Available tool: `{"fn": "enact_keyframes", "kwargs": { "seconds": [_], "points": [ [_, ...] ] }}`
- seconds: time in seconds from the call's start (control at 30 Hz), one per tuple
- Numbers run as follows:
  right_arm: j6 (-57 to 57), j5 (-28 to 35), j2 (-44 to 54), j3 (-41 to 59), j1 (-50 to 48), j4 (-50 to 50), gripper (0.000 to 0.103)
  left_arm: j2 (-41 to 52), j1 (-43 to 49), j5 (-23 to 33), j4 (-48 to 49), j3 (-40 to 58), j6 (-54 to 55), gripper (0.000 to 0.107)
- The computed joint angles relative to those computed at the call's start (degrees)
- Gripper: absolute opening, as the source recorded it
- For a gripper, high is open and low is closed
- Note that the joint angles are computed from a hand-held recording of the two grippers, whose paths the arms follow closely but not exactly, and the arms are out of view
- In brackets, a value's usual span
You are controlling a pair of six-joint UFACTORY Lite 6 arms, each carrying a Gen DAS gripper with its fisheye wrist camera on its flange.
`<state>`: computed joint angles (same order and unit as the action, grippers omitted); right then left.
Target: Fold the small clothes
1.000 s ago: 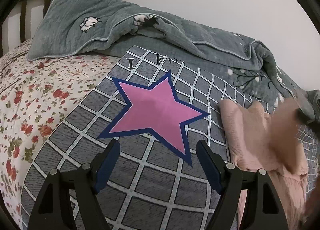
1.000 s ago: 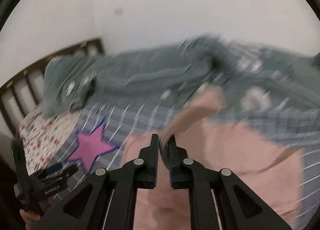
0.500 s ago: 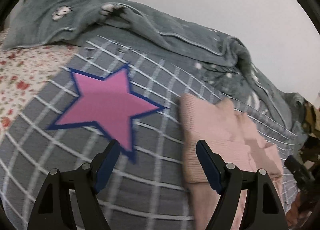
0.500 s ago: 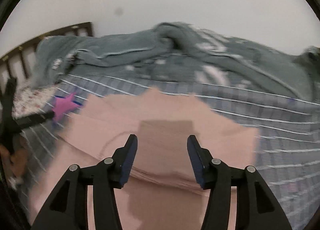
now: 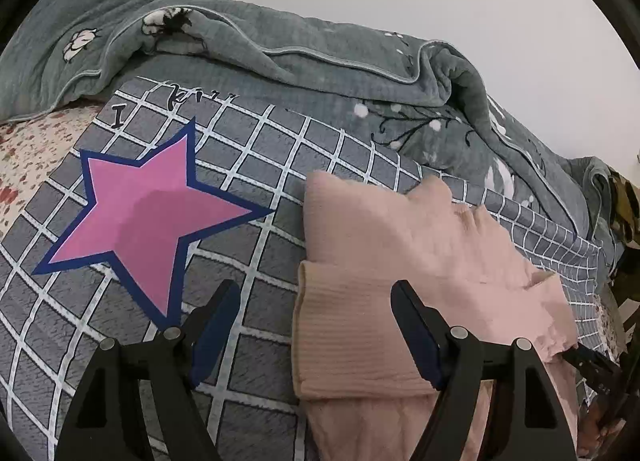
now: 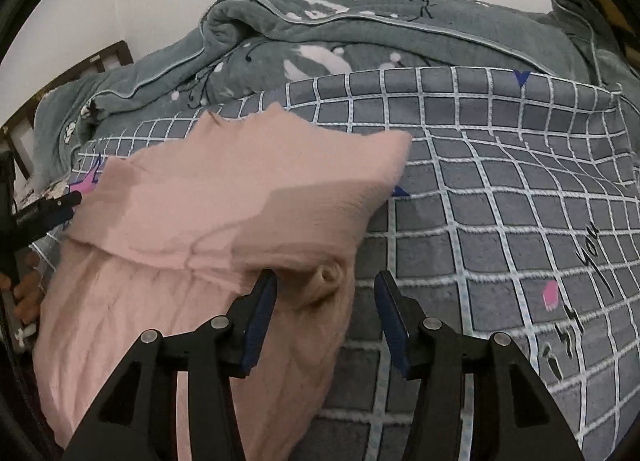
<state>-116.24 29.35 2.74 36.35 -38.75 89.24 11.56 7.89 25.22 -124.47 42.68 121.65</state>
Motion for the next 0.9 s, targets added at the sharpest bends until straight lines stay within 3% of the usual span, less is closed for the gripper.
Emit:
{"fn": "enact_keyframes", "kwargs": {
  "seconds": [0.07, 0.13, 0.17, 0.23, 0.47, 0.67, 0.73, 0.8, 0.9],
  "points": [
    [-0.2, -2.2, 0.9, 1.2, 2.5, 1.7, 0.047, 0.8, 0.0, 0.0, 0.6, 0.8, -0.8, 0.073],
    [-1.8, -1.4, 2.1, 2.2, 2.4, 4.5, 0.032, 1.9, -0.1, 0.3, 1.1, 1.5, -0.7, 0.067],
    [-3.0, 0.4, 2.0, 1.9, 1.0, 6.1, 0.03, 2.3, -0.3, 0.2, 0.9, 1.7, -0.3, 0.065],
    [0.1, 4.1, 3.8, 3.3, -3.2, 3.7, 0.03, 3.3, 0.0, 1.1, 3.2, 2.2, -1.5, 0.059],
    [7.1, 6.3, 6.6, 6.4, -7.2, -6.9, 0.037, 1.7, -1.6, 2.2, 2.7, 1.5, 0.8, 0.056],
    [-0.1, 12.5, 2.1, 2.4, -12.4, -6.0, 0.043, 1.8, -5.0, -0.2, -1.1, 1.4, 5.8, 0.039],
    [-1.0, 14.2, 2.1, 2.1, -13.5, -5.6, 0.045, 1.8, -5.7, -1.0, -3.7, 1.4, 8.1, 0.031],
    [-1.3, 14.6, 2.4, 2.1, -13.6, -5.5, 0.045, 2.1, -5.9, -1.7, -6.1, 1.6, 9.8, 0.015],
    [-1.9, 14.1, 2.5, 1.8, -13.3, -5.2, 0.045, 1.7, -4.3, 0.6, -4.6, 1.1, 8.4, 0.006]
  ]
}}
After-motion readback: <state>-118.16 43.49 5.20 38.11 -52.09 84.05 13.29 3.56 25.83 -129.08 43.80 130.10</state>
